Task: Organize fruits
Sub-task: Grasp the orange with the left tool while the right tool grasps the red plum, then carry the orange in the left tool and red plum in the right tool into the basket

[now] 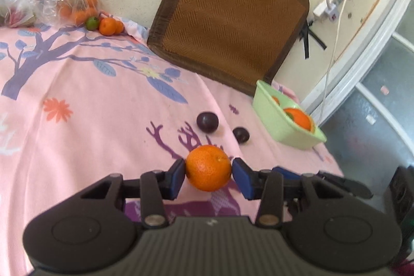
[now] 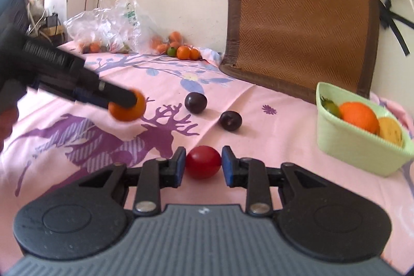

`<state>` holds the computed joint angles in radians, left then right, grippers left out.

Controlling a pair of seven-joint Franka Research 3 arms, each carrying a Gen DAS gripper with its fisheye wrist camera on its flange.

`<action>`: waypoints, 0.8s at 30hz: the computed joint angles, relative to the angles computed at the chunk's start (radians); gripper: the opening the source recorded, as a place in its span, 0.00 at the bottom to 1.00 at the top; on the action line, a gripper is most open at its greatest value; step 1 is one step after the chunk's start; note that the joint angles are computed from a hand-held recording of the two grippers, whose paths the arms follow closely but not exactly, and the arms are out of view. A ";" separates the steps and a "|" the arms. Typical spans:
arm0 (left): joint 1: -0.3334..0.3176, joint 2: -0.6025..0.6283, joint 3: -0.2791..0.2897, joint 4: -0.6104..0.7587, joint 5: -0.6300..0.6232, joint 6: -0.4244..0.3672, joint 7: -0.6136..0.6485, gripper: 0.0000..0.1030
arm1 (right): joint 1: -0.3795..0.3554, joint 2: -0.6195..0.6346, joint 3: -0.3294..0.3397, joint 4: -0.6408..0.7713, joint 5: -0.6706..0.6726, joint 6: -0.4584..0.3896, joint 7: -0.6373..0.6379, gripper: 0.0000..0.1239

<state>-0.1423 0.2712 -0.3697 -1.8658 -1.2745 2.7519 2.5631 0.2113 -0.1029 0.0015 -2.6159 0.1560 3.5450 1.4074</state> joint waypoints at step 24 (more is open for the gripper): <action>-0.009 0.066 -0.075 0.092 0.164 0.042 -0.041 0.39 | -0.011 0.010 0.022 -0.028 0.086 0.112 -0.009 0.26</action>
<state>-0.1509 0.3368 -0.4445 -1.7739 -1.1106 2.7940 2.5221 0.2005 -0.0929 0.0235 -2.6442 0.2423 3.6567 1.3982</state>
